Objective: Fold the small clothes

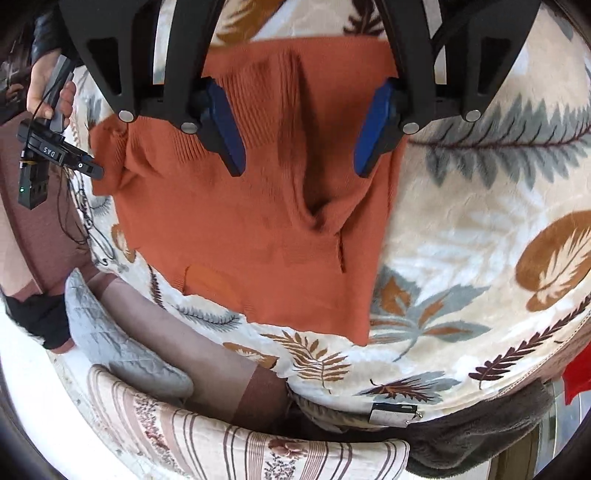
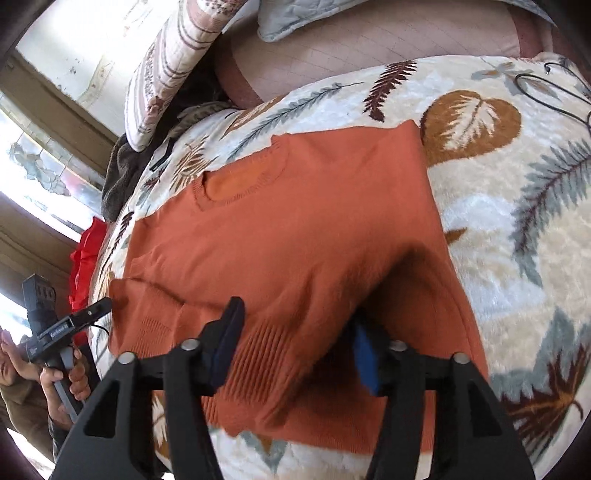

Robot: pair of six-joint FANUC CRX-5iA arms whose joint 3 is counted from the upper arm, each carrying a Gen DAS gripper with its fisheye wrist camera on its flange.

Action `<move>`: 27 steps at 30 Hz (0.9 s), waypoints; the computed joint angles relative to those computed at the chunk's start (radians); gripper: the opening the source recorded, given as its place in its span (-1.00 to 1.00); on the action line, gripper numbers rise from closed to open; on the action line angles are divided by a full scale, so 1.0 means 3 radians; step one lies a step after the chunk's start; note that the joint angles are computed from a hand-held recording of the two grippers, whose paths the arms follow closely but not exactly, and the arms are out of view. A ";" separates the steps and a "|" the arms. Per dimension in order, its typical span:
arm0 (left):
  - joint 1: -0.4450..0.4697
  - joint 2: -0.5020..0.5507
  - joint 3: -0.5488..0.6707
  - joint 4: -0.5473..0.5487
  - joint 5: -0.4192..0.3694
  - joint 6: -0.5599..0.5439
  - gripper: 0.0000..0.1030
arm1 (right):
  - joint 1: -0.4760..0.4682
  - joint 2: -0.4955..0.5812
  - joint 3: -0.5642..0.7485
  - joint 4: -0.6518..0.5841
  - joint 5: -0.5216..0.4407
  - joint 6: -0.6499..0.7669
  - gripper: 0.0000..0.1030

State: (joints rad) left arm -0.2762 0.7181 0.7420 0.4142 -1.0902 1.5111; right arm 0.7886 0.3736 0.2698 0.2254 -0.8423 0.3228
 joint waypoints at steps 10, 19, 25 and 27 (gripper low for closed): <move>-0.0183 0.0047 0.0056 -0.0204 -0.0299 -0.0194 0.15 | 0.0176 -0.0147 -0.0210 -0.0073 0.0113 -0.0267 0.17; -0.0212 -0.0089 -0.0124 -0.0119 -0.0001 -0.0211 -0.89 | 0.0268 -0.0070 -0.0195 0.0254 0.0107 -0.0349 -0.87; -0.0127 -0.0017 0.0043 0.0136 0.0031 -0.0153 -0.90 | 0.0234 -0.0183 -0.0312 0.0702 0.0271 -0.0528 -0.88; -0.0098 0.0128 0.0347 0.0156 -0.0056 -0.0064 -0.90 | 0.0151 -0.0161 -0.0241 0.0773 0.0296 -0.0494 -0.88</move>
State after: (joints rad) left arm -0.3057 0.7565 0.8461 0.4609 -1.1070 1.4918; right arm 0.8339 0.3251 0.1977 0.4574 -0.7536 0.1747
